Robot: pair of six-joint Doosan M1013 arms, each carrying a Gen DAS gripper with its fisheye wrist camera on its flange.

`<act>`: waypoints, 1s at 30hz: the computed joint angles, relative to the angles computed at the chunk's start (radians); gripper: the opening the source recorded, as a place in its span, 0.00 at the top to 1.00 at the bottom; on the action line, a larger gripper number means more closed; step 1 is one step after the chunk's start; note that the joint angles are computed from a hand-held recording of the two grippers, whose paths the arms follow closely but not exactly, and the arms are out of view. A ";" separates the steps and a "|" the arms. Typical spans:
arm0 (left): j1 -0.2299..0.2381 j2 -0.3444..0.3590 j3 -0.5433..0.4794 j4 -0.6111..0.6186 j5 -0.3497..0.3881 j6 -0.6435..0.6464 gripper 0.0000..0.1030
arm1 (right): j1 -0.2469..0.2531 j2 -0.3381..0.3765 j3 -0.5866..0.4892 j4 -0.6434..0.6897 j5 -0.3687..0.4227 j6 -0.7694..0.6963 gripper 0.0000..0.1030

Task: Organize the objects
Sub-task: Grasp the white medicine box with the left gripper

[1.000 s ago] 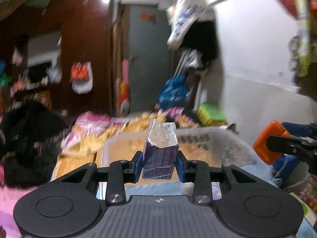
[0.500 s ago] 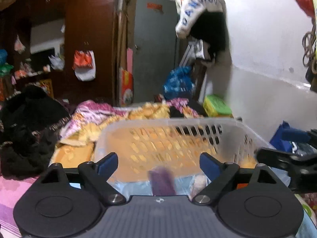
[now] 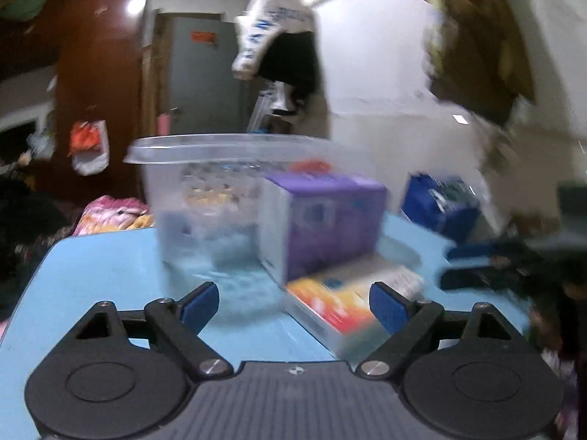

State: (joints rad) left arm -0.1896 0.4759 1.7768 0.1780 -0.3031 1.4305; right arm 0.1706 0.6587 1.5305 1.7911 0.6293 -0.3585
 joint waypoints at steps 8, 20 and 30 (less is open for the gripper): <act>-0.024 0.027 -0.032 -0.090 0.079 0.146 0.27 | 0.015 0.009 -0.041 -0.163 -0.028 0.025 0.19; -0.022 0.042 -0.048 0.164 0.105 -0.099 0.51 | 0.019 0.022 -0.069 -0.300 -0.027 0.100 0.45; -0.022 0.046 -0.037 0.104 0.064 -0.049 0.54 | 0.019 0.017 -0.050 -0.221 -0.029 0.023 0.50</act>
